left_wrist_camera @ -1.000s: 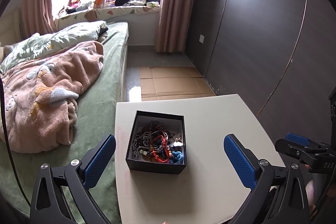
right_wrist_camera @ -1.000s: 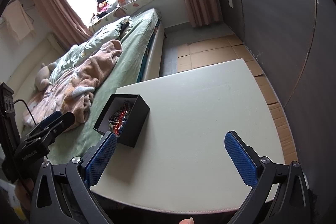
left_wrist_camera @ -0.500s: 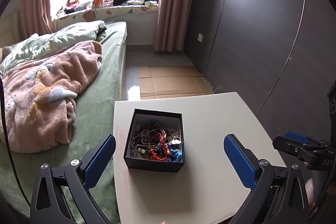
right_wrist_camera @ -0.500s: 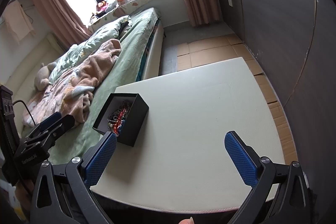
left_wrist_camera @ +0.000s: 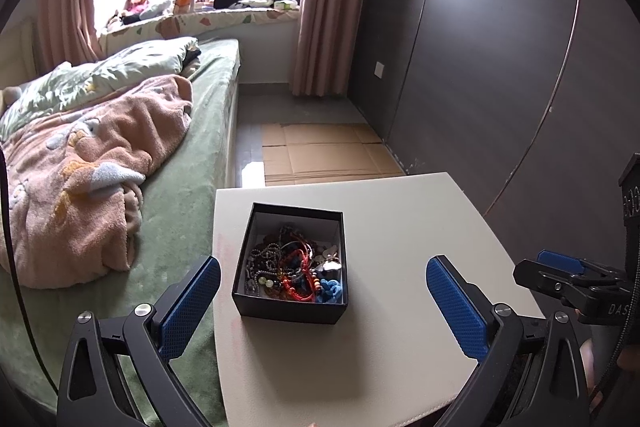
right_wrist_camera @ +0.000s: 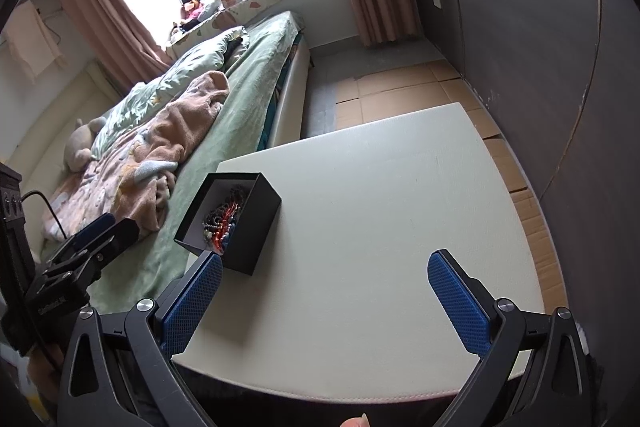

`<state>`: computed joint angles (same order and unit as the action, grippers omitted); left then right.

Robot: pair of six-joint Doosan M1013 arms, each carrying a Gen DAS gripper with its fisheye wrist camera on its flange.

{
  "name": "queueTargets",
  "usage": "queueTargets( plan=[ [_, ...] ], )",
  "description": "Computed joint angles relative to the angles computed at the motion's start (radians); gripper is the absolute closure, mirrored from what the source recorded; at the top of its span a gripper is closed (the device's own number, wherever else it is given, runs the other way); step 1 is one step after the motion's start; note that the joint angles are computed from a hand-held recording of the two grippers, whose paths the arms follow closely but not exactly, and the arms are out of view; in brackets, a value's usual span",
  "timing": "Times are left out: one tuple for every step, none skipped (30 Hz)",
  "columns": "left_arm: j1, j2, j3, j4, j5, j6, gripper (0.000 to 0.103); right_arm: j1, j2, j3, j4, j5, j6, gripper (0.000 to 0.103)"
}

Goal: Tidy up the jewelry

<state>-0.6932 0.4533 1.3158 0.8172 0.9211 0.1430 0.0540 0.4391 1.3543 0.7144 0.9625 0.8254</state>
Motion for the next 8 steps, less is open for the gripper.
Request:
queueTargets(
  plan=[
    [-0.001, -0.001, 0.001, 0.001, -0.001, 0.0, 0.0, 0.0, 0.0, 0.0, -0.001, 0.001, 0.001, 0.0],
    [-0.002, -0.001, 0.002, 0.005, -0.001, 0.001, 0.0, 0.0, 0.0, 0.004, -0.002, -0.002, 0.001, 0.0],
    [-0.004, -0.001, 0.002, 0.011, 0.001, 0.001, 0.0, 0.001, -0.001, 0.007, -0.003, -0.004, 0.002, 0.0],
    [-0.006, 0.0, 0.002, 0.019, 0.005, -0.001, 0.0, 0.001, -0.002, 0.01, -0.003, -0.005, 0.001, 0.0],
    [-0.007, 0.0, 0.002, 0.024, 0.006, -0.001, 0.001, 0.0, -0.002, 0.012, -0.004, -0.006, 0.001, 0.0],
    [-0.008, -0.001, 0.003, 0.025, 0.007, 0.0, 0.0, 0.0, -0.003, 0.014, -0.004, -0.007, 0.0, 0.0],
    [-0.008, -0.001, 0.002, 0.024, 0.008, 0.001, 0.001, 0.0, -0.002, 0.012, -0.003, -0.005, 0.001, 0.0],
    [-0.008, -0.001, 0.002, 0.02, 0.007, 0.003, 0.001, 0.0, -0.003, 0.013, -0.003, -0.005, 0.0, 0.0]
  ],
)
